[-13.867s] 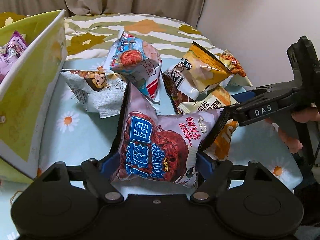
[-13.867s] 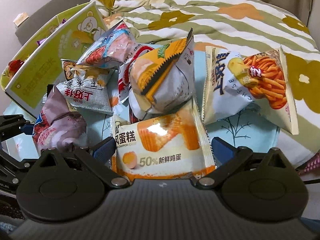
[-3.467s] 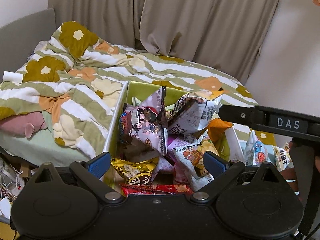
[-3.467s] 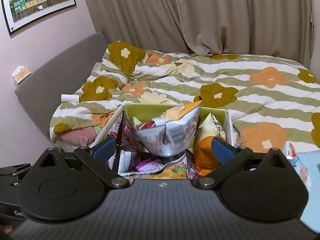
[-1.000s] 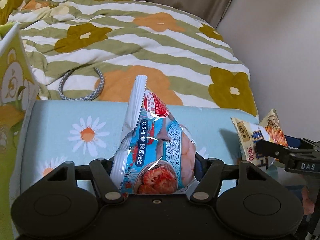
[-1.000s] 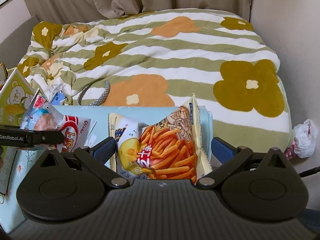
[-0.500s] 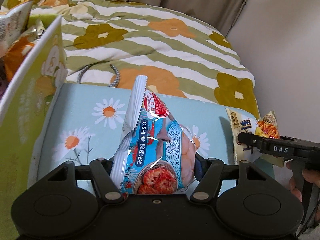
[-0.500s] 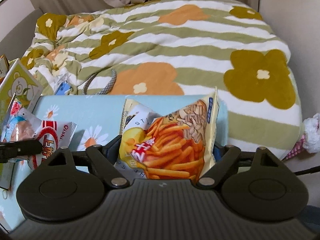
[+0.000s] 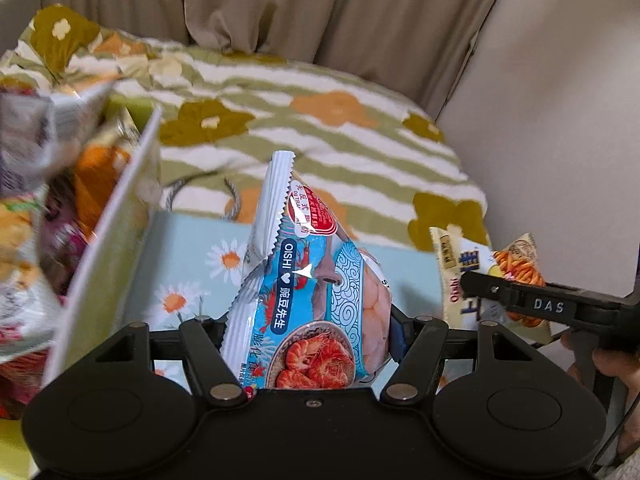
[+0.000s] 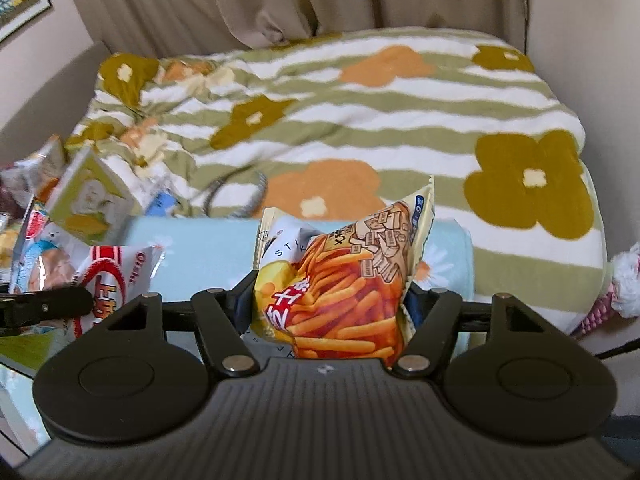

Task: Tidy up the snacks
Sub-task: 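Drop the shrimp bag into the box with left tool while right tool drops fries bag in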

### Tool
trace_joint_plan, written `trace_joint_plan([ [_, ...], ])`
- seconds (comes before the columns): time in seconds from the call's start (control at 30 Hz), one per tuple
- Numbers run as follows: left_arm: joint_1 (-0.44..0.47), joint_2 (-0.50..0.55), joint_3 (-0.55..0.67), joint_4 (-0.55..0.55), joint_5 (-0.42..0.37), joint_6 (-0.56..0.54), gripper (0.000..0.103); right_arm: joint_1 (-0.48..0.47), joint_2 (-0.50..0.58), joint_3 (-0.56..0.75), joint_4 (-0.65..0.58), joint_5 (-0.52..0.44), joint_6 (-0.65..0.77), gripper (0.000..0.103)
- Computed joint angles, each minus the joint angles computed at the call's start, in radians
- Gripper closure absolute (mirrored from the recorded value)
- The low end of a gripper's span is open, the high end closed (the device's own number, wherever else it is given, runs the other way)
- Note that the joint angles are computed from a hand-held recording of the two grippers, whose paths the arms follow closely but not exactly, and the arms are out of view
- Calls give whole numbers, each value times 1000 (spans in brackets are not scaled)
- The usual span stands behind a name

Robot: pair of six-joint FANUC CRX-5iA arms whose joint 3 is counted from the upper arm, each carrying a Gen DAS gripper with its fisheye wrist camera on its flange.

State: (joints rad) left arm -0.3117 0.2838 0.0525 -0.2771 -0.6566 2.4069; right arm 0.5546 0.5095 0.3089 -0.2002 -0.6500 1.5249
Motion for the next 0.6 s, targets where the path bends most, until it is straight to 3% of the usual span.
trace_joint_plan([
  [0.33,-24,-229,-97,-211,-35,179,32,92,-115,-15,-91,40,92,20],
  [0.47,14,-342,-178,-231,-17,163,32,171,-150,-37,-34,85,23,20],
  [0.6,114,-465,-292,-149,47,39,32,254,-161,-60,60,146,-101,20],
])
